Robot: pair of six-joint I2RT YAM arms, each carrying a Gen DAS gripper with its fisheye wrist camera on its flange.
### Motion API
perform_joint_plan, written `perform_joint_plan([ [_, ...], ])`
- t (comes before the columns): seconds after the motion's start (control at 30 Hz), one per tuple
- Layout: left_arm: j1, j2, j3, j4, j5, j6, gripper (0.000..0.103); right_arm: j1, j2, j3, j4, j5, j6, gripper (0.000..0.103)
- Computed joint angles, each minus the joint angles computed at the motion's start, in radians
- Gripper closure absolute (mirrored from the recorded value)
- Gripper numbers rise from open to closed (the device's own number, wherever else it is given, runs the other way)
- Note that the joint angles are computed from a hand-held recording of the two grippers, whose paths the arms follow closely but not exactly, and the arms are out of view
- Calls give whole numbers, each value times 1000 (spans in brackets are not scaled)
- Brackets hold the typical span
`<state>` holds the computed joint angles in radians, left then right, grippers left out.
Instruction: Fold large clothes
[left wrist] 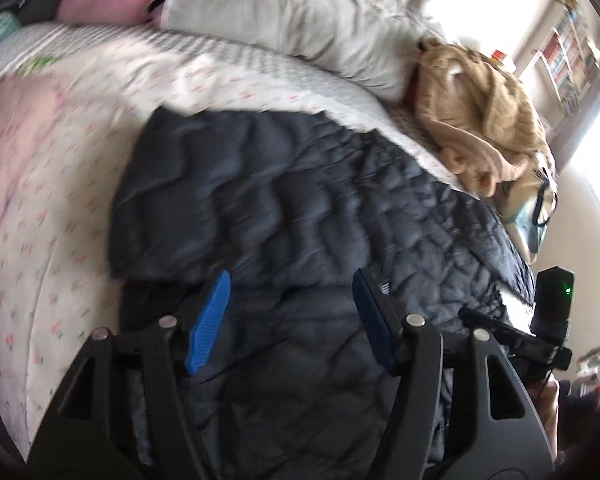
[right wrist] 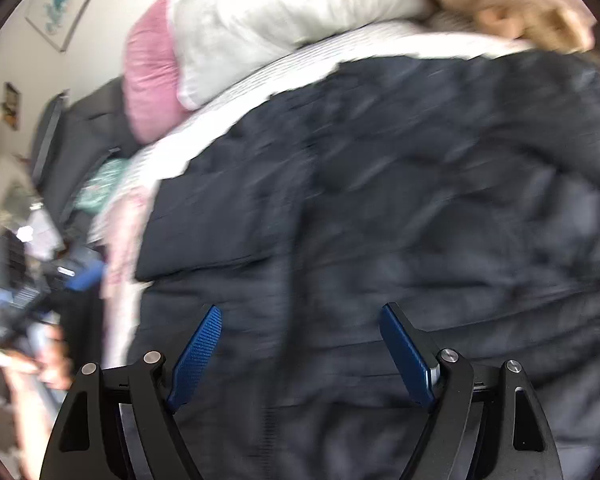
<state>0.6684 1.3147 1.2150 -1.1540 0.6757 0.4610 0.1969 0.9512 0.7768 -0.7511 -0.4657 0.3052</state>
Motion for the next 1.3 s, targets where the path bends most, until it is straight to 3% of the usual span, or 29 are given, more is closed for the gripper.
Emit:
perform_joint_plan([
  [0.1, 125, 48, -69, 31, 18, 85, 38, 122, 39, -16, 90, -4, 63, 20],
  [0.27, 155, 142, -100, 94, -38, 148, 38, 311, 157, -24, 235, 102, 132, 21],
  [0.37, 149, 214, -112, 86, -32, 170, 39, 373, 222, -33, 310, 139, 159, 32],
  [0.47, 137, 231, -127, 92, -13, 160, 59, 374, 255, -61, 399, 78, 189, 54],
  [0.5, 137, 229, -126, 90, -10, 151, 65, 370, 260, -76, 433, 44, 203, 65],
  [0.53, 140, 226, -119, 78, 5, 153, 77, 361, 257, -86, 454, 5, 211, 79],
  [0.6, 162, 251, -70, -23, 74, 221, 93, 356, 235, -95, 464, -34, 210, 89],
  [0.7, 202, 238, -20, -151, 98, 349, 94, 374, 187, -94, 461, -71, 206, 93],
  [0.87, 274, 248, 19, -333, -19, 568, 94, 457, 108, -63, 346, -46, 150, 93],
  [1.03, 288, 229, -65, -276, -245, 630, 94, 567, 155, -48, 206, 9, 100, 89],
  [1.17, 303, 217, -62, -293, -282, 642, 91, 575, 227, -35, 107, -13, 60, 80],
  [1.2, 307, 201, -55, -298, -281, 647, 86, 567, 230, -24, 72, -25, 44, 72],
  [1.27, 315, 172, -37, -323, -270, 666, 53, 544, 222, 2, -12, -58, 1, 52],
  [1.3, 321, 157, -25, -336, -249, 677, 27, 531, 200, 9, -46, -64, -19, 28],
])
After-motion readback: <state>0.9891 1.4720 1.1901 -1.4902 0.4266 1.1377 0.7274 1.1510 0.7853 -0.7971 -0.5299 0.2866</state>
